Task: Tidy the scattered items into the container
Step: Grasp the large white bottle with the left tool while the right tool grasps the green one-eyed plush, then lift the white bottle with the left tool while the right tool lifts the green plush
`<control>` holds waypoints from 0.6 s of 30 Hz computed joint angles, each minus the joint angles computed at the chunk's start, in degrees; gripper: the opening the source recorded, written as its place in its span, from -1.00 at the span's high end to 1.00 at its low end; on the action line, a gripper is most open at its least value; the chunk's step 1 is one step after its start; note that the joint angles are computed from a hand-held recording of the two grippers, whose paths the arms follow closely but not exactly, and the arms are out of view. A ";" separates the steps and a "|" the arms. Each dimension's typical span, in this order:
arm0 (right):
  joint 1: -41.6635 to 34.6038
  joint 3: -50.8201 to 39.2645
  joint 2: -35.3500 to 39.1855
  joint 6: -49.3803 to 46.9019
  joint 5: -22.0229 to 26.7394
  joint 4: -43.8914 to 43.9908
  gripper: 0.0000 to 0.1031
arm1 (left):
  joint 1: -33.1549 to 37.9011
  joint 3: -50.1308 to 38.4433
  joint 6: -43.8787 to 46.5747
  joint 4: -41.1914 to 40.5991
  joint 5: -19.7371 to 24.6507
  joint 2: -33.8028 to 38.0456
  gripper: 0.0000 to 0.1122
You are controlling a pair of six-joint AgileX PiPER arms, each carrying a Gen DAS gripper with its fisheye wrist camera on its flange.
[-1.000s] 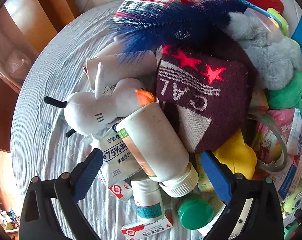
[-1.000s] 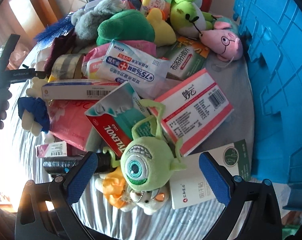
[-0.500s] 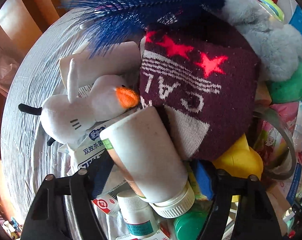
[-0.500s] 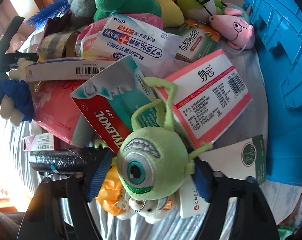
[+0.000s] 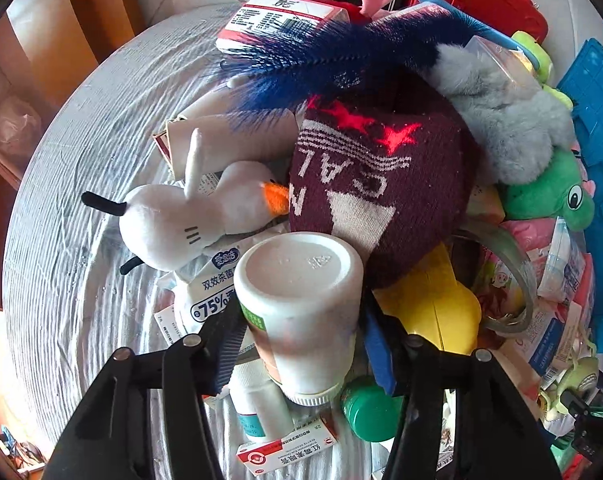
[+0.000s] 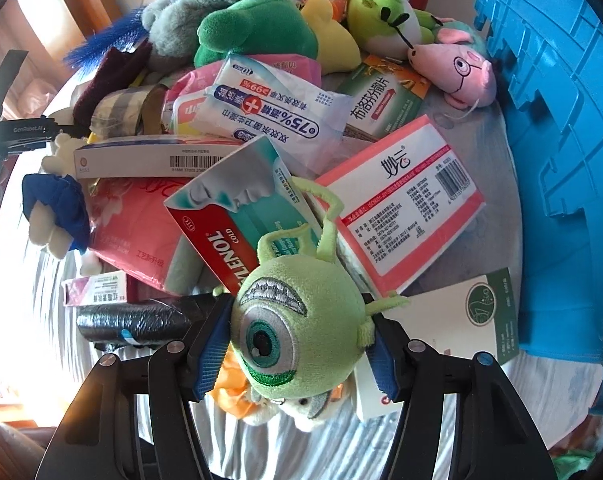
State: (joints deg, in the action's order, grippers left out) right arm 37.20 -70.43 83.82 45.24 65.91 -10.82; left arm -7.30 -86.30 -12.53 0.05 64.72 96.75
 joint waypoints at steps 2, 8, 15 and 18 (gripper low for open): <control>0.31 -0.34 -0.32 0.49 0.46 -0.24 -0.18 | 0.96 -0.12 0.68 -0.45 0.21 -0.62 0.07; 0.92 -1.07 -0.67 1.67 1.27 -0.95 -0.18 | 2.02 1.26 2.29 0.16 -0.16 -2.75 0.07; 1.28 -2.34 -1.23 2.32 2.20 -2.17 -0.18 | 0.15 5.58 -0.69 0.61 -0.59 -7.48 0.08; 1.68 -3.53 -1.29 2.56 2.98 -2.93 -0.18 | 0.24 4.81 -0.47 0.78 0.16 -8.02 0.08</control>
